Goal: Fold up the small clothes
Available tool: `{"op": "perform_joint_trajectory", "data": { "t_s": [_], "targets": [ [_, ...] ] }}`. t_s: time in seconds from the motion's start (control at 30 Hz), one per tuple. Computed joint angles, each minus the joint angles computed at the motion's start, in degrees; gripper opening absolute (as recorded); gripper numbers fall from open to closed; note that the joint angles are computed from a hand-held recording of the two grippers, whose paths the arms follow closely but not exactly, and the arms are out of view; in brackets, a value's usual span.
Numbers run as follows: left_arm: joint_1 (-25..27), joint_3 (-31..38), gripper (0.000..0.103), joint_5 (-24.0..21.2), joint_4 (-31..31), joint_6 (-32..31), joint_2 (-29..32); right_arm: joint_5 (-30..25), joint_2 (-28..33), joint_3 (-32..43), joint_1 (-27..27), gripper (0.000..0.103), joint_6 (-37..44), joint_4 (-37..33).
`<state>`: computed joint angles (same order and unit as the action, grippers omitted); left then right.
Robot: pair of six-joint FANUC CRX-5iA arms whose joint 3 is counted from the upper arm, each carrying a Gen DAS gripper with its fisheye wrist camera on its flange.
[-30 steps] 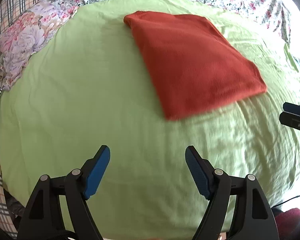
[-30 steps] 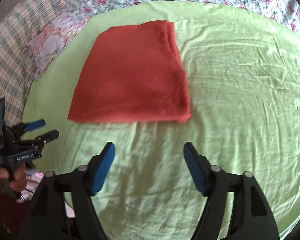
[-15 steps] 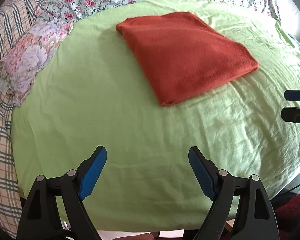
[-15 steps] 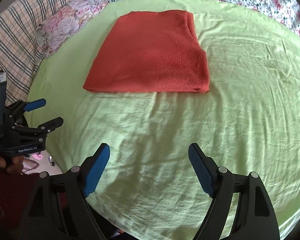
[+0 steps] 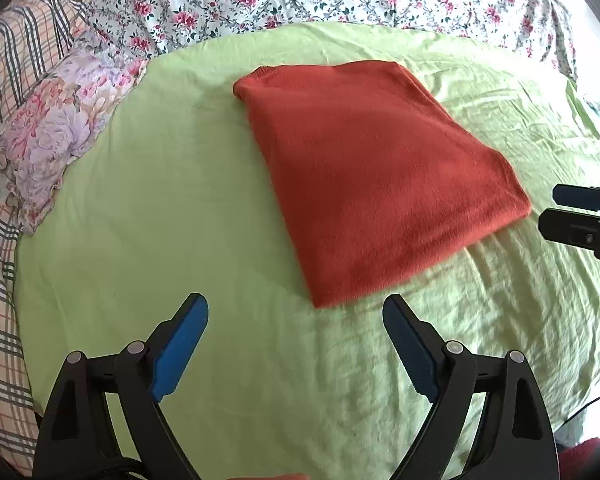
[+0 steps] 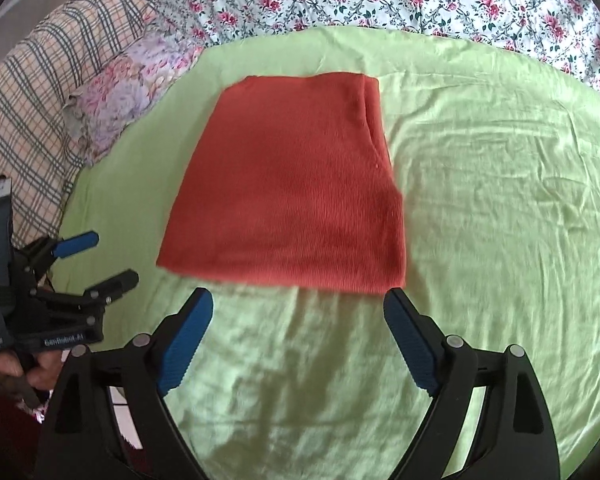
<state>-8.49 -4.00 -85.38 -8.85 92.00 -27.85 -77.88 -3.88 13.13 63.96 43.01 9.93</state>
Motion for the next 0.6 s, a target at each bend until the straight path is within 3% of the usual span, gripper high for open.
{"op": "perform_joint_trajectory", "data": {
  "t_s": [0.6],
  "targets": [
    [-1.98, 4.57, 0.092, 0.31, -4.15, 6.45, 4.94, -2.15, 6.58, 6.38, -2.57, 0.088, 8.72, -2.83]
  ]
}}
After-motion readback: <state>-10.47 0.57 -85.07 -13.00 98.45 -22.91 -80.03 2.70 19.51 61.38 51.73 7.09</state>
